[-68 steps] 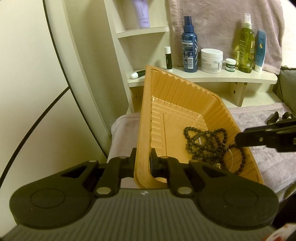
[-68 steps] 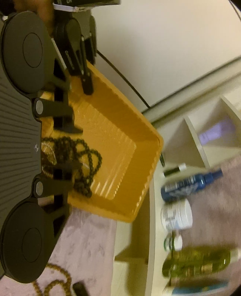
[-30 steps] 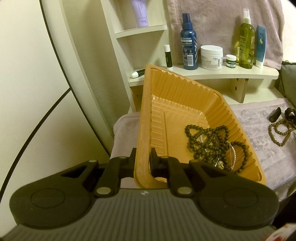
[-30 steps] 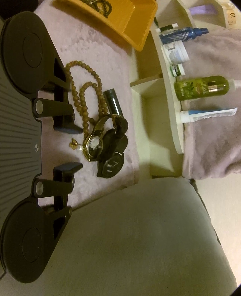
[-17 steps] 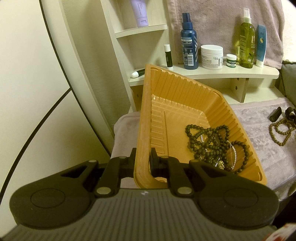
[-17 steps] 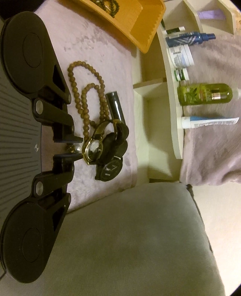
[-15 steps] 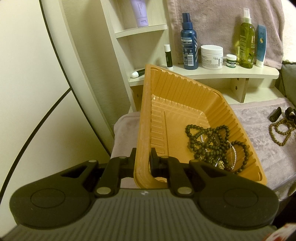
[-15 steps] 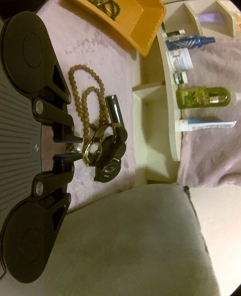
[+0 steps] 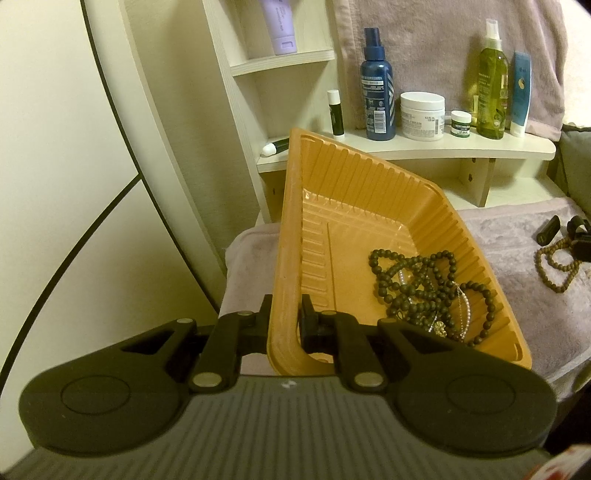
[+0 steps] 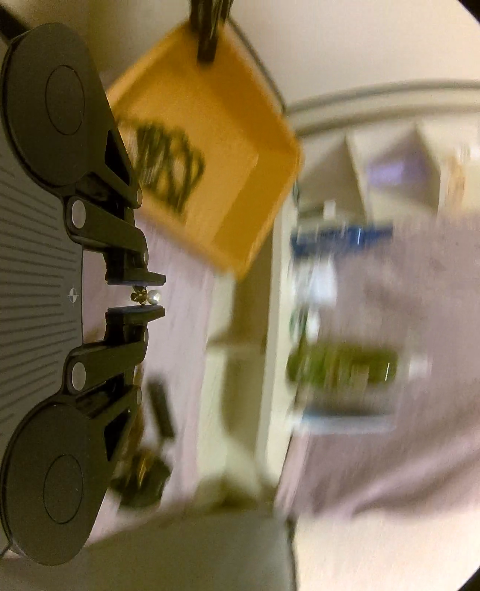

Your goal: Organize jewelry

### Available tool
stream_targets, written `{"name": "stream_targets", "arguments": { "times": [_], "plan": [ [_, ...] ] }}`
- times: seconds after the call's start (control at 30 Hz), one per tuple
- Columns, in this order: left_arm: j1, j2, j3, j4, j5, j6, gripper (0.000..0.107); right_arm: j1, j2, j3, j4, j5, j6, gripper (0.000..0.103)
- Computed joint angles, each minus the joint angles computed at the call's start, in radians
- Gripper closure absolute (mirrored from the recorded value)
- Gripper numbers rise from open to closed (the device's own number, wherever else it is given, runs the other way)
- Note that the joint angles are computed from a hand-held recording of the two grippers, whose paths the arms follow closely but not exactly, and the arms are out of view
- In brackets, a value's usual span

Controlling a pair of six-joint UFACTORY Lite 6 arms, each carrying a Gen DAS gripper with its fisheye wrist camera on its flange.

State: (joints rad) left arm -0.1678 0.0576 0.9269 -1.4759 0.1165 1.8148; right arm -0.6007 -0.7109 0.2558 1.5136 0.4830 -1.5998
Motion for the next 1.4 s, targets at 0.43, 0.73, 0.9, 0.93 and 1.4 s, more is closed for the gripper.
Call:
{"name": "stream_targets", "arguments": {
  "times": [0.43,0.73,0.9,0.93,1.4],
  "plan": [
    [0.007,0.000,0.000,-0.014,0.012,0.010,0.096,0.476,0.259,0.148,0.370,-0.118,-0.280,0.093],
    [0.007,0.000,-0.002,-0.021,0.012,0.015,0.096,0.355,0.196,0.091,0.304,-0.017,-0.221,0.054],
    [0.009,0.001,-0.002,-0.031,0.015,0.025,0.096,0.114,0.045,-0.006,0.159,0.012,-0.076,0.054],
    [0.008,0.001,-0.002,-0.036,0.013,0.030,0.096,0.039,0.023,-0.025,0.117,0.029,-0.051,0.054],
    [-0.002,0.003,0.000,-0.028,-0.005,0.024,0.096,-0.588,0.248,-0.087,0.138,0.110,-0.450,0.054]
  ]
}}
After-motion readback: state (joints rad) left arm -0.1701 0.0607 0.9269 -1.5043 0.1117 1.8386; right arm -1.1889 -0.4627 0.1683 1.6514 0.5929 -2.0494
